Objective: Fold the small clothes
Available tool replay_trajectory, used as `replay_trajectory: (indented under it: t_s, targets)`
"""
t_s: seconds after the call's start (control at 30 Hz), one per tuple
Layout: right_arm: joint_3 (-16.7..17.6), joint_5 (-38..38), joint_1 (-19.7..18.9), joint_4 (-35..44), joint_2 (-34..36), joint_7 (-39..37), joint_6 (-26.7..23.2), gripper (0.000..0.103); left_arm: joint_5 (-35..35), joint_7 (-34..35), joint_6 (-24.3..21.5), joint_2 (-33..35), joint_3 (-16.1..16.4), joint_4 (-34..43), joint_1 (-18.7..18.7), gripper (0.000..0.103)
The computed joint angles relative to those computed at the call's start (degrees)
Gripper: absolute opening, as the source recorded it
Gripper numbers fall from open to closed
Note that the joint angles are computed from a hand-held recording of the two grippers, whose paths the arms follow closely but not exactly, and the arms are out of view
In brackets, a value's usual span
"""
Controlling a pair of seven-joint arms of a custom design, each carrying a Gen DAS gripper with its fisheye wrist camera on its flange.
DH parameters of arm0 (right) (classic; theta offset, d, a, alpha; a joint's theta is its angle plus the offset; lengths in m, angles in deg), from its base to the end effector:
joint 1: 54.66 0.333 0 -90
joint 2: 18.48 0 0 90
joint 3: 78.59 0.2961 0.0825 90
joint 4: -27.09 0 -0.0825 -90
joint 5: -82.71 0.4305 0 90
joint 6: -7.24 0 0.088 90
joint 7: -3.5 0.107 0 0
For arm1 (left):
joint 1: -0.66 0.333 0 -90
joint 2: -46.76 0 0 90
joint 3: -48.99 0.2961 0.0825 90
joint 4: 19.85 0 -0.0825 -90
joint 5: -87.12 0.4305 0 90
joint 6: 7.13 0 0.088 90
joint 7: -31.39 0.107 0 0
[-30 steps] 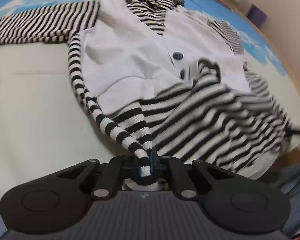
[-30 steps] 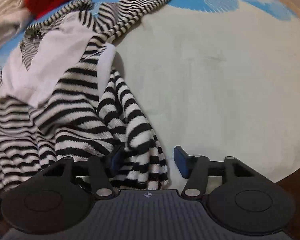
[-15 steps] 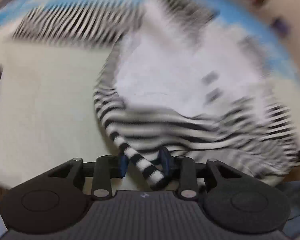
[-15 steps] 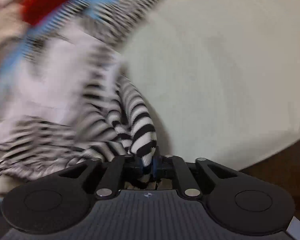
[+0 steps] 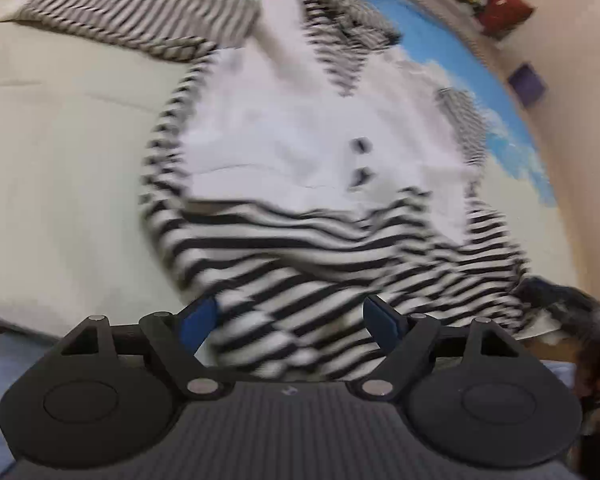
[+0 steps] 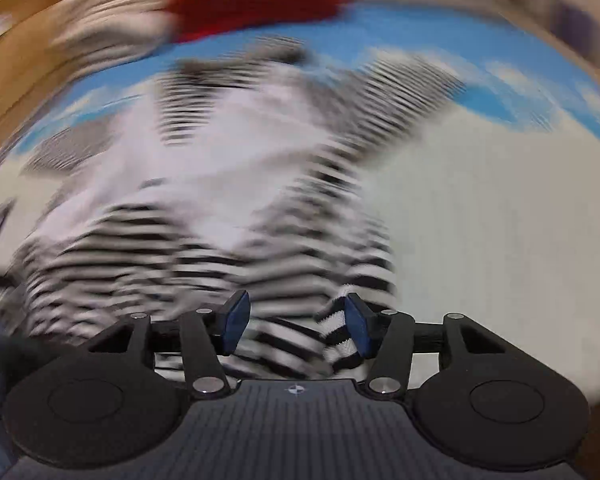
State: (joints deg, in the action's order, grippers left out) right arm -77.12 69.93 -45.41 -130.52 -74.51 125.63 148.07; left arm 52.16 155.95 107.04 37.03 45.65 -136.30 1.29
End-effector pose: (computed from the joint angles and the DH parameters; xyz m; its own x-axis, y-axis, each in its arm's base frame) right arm 0.3682 0.0699 0.5340 -0.2056 -0.9708 -0.1234 -0.7287 0.2360 -0.6428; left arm 0.5693 -0.0635 0.5094 -0.4518 -0.7920 0.4107 -0.8789 0.3164 -0.3569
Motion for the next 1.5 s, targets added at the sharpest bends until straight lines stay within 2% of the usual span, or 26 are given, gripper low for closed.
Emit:
replay_trajectory:
  t_s: [0.07, 0.13, 0.2, 0.23, 0.27, 0.3, 0.33, 0.37, 0.43, 0.5, 0.57, 0.67, 0.8, 0.93, 1.0, 1.03, 1.07, 1.13, 1.23, 1.27, 1.3, 1.33, 1.37, 1.4, 1.43, 1.5]
  targets:
    - [-5.83, 3.0, 7.1, 1.53, 4.92, -9.44, 6.49, 0.07, -1.76, -0.13, 0.03, 0.73, -0.37, 1.32, -0.62, 0.084]
    - [-11.32, 7.52, 14.99, 3.95, 10.29, -20.47, 9.8, 0.076, -3.17, -0.34, 1.88, 1.91, -1.1, 2.62, -1.44, 0.084]
    - [-13.63, 10.08, 19.64, 6.8, 16.21, -28.02, 11.69, 0.08, -3.95, -1.99, 2.09, 4.04, -1.78, 5.04, -2.13, 0.084]
    - [-13.2, 10.38, 20.2, 8.25, 19.17, -29.92, 12.27, 0.079, -4.91, -2.35, 1.91, 5.11, -2.0, 6.27, -2.42, 0.084]
    - [-12.43, 10.22, 19.99, 9.39, 22.23, -31.31, 14.11, 0.075, -5.44, -2.62, 2.22, 5.84, -2.26, 7.09, -2.61, 0.084]
    - [-11.47, 9.92, 18.97, 9.83, 24.03, -31.96, 16.25, 0.044, -5.35, -3.14, 3.08, 6.42, -2.62, 7.88, -2.81, 0.084]
    - [-11.26, 10.57, 18.1, 11.08, 26.16, -32.37, 17.29, 0.017, -4.9, -3.82, 4.22, 6.59, -2.91, 8.22, -2.94, 0.084]
    - [-10.92, 12.21, 16.69, 12.4, 27.8, -30.6, 17.28, 0.002, -5.02, -3.98, 5.36, 6.47, -2.97, 8.17, -2.95, 0.084]
    - [-10.29, 15.76, 13.23, 13.85, 29.78, -26.15, 18.69, 0.001, -5.92, -3.57, 5.79, 5.77, -2.49, 7.91, -2.56, 0.085]
    - [-9.2, 16.75, 9.7, 13.8, 29.79, -24.51, 19.74, 0.0, -4.68, -3.7, 7.27, 3.35, -2.01, 5.62, -1.99, 0.085]
    - [-9.35, 19.04, 7.94, 14.22, 30.56, -22.45, 20.1, 0.0, -1.74, -2.41, 9.1, 0.1, -1.71, 2.08, -1.68, 0.085]
    - [-9.03, 21.72, 6.04, 15.16, 32.07, -19.24, 19.68, 0.0, 2.43, 0.48, 7.88, -4.74, -0.93, -3.34, -1.57, 0.085]
    - [-6.81, 21.6, 4.39, 14.79, 31.99, -15.91, 19.45, 0.0, 5.01, 2.15, 4.9, -7.5, -0.97, -8.13, -2.48, 0.085]
    - [-7.18, 21.5, 4.84, 15.18, 31.83, -16.06, 20.08, 0.0, 4.26, -2.88, 8.59, -6.06, -2.49, -10.26, -3.89, 0.083]
    - [-7.85, 22.21, 5.33, 15.21, 32.18, -16.56, 20.65, 0.0, 3.82, -7.12, 14.28, -5.38, -3.55, -11.26, -4.48, 0.071]
    - [-8.08, 22.54, 5.51, 14.86, 31.85, -16.83, 20.59, 0.0, 3.04, -8.51, 16.29, -4.76, -3.58, -11.22, -4.88, 0.057]
    - [-8.45, 22.91, 5.82, 14.69, 31.86, -17.38, 20.65, 0.0, 2.5, -9.07, 17.74, -4.44, -3.48, -11.25, -5.24, 0.036]
    - [-8.41, 22.8, 5.83, 14.07, 31.27, -18.05, 20.43, 0.001, 5.59, -10.3, 19.54, -4.07, -3.93, -11.12, -5.27, 0.021]
    - [-10.17, 24.88, 7.56, 13.39, 30.44, -20.9, 20.24, 0.003, 12.32, -10.63, 16.67, -6.13, -4.03, -11.0, -4.97, 0.019]
    - [-10.09, 25.25, 7.26, 13.25, 30.19, -20.59, 20.03, 0.005, 13.73, -8.67, 15.29, -7.84, -3.56, -11.53, -4.99, 0.019]
    - [-9.62, 25.17, 6.44, 13.23, 30.02, -19.52, 19.53, 0.018, 14.64, -6.03, 13.29, -9.89, -2.75, -12.09, -4.99, 0.019]
    - [-9.0, 24.93, 5.28, 13.25, 29.85, -17.71, 18.81, 0.027, 15.28, -4.43, 11.9, -11.48, -2.19, -12.65, -4.83, 0.019]
    - [-8.29, 24.54, 4.04, 13.09, 29.7, -15.55, 18.56, 0.049, 16.55, -3.59, 10.57, -12.88, -1.95, -13.21, -4.38, 0.018]
    - [-7.57, 23.94, 2.79, 12.95, 29.58, -13.28, 18.4, 0.056, 18.17, -3.74, 9.47, -13.65, -2.02, -13.62, -3.68, 0.018]
    - [-6.96, 23.05, 1.58, 13.05, 29.54, -11.16, 17.67, 0.056, 19.95, -4.15, 8.23, -13.33, -2.09, -13.46, -2.83, 0.014]
    - [-6.0, 20.68, -0.1, 13.28, 29.61, -8.65, 16.32, 0.055, 21.99, -5.06, 7.12, -11.29, -2.07, -12.95, -1.58, 0.015]
